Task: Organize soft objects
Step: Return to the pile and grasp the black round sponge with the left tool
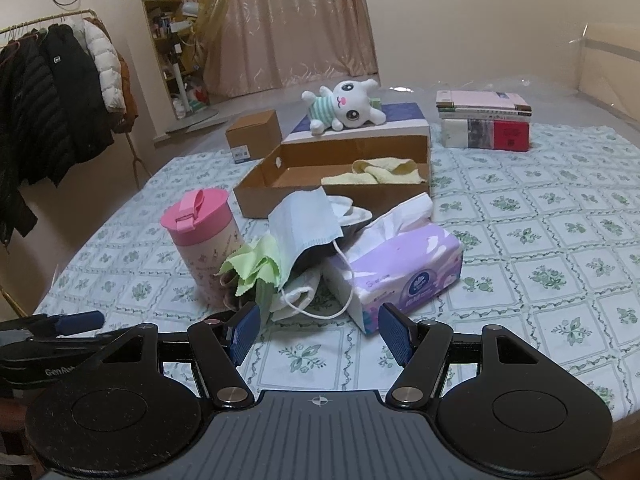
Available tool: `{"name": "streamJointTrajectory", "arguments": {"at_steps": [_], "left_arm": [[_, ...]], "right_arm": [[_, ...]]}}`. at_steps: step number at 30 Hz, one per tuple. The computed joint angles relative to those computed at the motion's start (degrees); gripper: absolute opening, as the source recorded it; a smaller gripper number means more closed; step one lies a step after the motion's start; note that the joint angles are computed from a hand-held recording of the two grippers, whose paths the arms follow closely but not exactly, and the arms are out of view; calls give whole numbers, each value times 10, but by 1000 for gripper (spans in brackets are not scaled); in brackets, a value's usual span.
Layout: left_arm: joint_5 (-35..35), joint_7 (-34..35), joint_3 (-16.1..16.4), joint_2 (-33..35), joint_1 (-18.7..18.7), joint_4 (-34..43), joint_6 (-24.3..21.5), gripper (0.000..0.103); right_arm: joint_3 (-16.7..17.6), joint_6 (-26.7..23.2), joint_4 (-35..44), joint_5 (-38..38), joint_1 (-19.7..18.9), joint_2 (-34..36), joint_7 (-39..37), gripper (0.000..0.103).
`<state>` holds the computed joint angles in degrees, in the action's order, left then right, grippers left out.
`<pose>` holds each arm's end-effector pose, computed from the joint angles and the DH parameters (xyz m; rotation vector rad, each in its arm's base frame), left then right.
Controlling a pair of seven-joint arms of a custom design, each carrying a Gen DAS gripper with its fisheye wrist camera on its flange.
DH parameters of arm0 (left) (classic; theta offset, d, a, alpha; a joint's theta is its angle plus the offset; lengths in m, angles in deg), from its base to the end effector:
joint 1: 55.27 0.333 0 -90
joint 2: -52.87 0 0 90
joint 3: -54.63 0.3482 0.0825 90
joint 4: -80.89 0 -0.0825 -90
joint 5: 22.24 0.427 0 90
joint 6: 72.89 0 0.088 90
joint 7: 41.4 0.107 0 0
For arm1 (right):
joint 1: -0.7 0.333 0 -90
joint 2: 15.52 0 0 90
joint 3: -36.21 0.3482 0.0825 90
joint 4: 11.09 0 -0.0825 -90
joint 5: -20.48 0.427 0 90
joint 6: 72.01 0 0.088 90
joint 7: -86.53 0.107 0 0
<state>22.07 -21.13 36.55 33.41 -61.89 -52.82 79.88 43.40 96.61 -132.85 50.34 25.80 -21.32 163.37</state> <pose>0.4594 -0.2480 0.5408 -1.8378 1.5321 -0.7778 0.5246 0.2963 0.5722 -1.8048 1.2805 -0.3115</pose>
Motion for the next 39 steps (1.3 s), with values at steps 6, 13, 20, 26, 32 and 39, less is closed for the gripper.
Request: {"name": "streamJointTrajectory", "arguments": {"at_steps": [6, 13, 20, 26, 32, 39], "left_arm": [[-15, 56, 20, 28, -7, 2, 35, 80], [-39, 115, 37, 58, -3, 2, 71, 80], [-59, 171, 51, 93, 4, 12, 106, 80], [-79, 222, 61, 125, 3, 20, 138, 80], [-121, 300, 70, 159, -6, 38, 136, 80], [-160, 355, 77, 181, -11, 49, 136, 72]], "right_arm": [[2, -5, 14, -16, -4, 20, 6, 65], [7, -9, 31, -35, -7, 49, 14, 65], [10, 2, 49, -72, -7, 75, 30, 65], [9, -6, 66, -99, -7, 96, 49, 65], [9, -13, 77, -110, -6, 110, 58, 65], [10, -8, 83, -121, -5, 116, 60, 65]]}}
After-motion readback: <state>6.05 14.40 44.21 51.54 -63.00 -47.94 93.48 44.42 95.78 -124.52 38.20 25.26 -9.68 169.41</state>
